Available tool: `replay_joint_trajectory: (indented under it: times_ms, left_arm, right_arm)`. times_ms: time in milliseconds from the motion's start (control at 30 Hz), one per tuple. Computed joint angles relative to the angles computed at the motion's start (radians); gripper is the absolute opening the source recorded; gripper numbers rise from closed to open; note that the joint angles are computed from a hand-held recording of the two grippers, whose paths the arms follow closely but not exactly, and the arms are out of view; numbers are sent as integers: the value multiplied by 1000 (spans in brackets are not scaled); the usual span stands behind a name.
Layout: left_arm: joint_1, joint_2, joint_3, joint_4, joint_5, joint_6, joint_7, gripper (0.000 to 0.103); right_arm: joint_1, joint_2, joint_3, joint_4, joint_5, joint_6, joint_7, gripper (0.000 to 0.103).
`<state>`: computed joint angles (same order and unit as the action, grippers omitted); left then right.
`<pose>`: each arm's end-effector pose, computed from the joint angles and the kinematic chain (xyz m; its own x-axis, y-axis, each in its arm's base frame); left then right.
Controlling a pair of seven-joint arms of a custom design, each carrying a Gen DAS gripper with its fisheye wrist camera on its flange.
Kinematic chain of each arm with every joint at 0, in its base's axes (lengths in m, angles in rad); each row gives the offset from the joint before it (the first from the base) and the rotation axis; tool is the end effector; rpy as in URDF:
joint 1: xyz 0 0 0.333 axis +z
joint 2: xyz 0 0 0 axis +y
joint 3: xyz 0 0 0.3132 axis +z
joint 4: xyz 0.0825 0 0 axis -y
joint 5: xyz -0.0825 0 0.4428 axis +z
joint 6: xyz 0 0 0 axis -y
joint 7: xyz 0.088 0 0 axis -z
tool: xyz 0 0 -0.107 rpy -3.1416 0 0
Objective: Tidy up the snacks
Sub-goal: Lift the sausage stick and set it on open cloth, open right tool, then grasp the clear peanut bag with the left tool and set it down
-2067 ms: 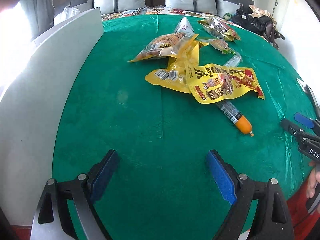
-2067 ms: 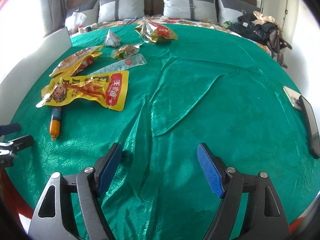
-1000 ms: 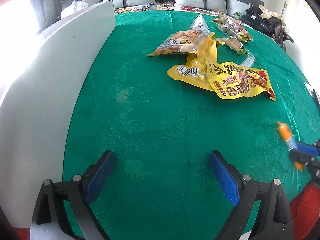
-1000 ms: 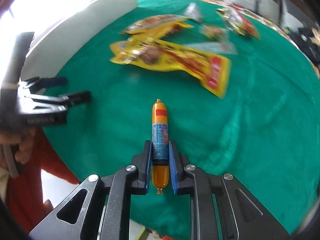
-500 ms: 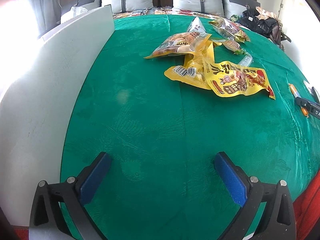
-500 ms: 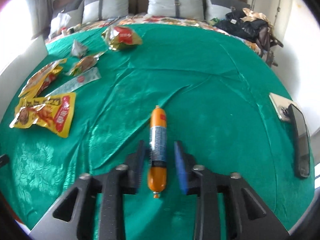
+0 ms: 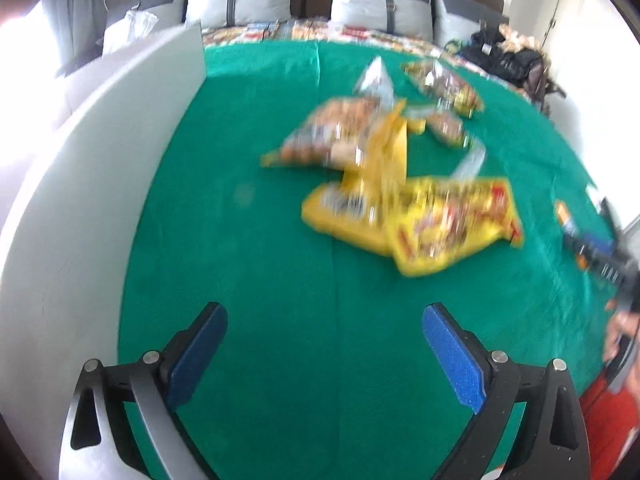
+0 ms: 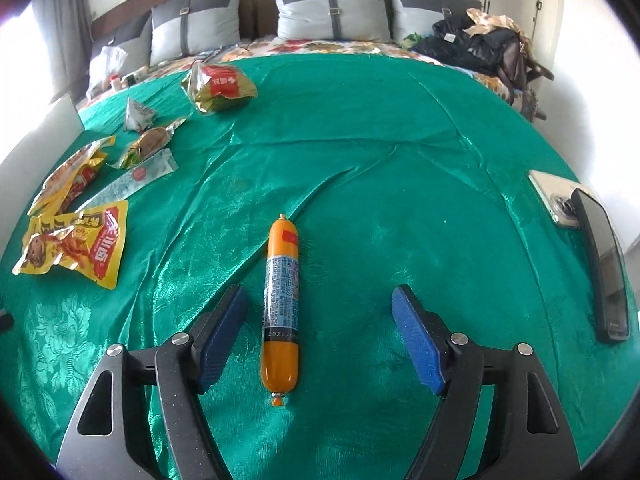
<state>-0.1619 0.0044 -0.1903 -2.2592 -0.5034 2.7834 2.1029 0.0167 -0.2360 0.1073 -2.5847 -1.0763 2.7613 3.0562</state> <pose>0.5737 -0.1877 0.3731 -0.4682 -0.8762 0.1140 -0.7698 0.3411 -0.5394 0.4803 0.0955 0.3248 -0.4119 -0.9109 0.0223 -0.7071 0.3041 -0.6383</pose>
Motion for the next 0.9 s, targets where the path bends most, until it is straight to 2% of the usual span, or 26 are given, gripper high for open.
replay_joint_trajectory:
  times_ms: [33,133,333,400,467,500,533,567,700,767,833,900]
  left_arm:
    - [1,21,1,44,-8,-20,7,98]
    - [8,125,-3,221,81,-116,-57,98]
    - [-32,439,11,646,368,-380,-281,98]
    - [-40,520,10,752,413,-438,-324,98]
    - [-2,566,-28,806,360,-454,-307,99]
    - [23,569,-51,804,315,-436,-294,88]
    - [58,563,-82,789,249,-416,-268,69]
    - [69,553,-87,772,218,-397,-275,64]
    - [102,474,-88,644,151,-329,-263,55]
    - [131,405,-98,547,88,-293,-242,55]
    - [116,328,-62,443,117,-251,-286,51]
    - [120,266,-50,361,113,-235,-287,49]
  right_arm:
    - [0,0,0,0,0,1,-1,79]
    - [-1,1,-1,0,-2,3,-1,80]
    - [0,2,-1,1,-2,2,0,81]
    - [0,3,-1,1,-2,2,0,81]
    - [0,3,-2,2,-3,2,1,81]
    - [0,3,-2,2,-4,2,1,81]
    - [0,4,-2,2,-4,3,0,81]
    - [0,4,-3,2,-3,5,-2,82]
    - [4,15,-4,11,3,8,-11,85]
    - [6,16,-5,12,3,7,-10,85]
    - [6,16,-5,12,3,7,-10,85]
    - [7,16,-6,12,2,7,-9,85]
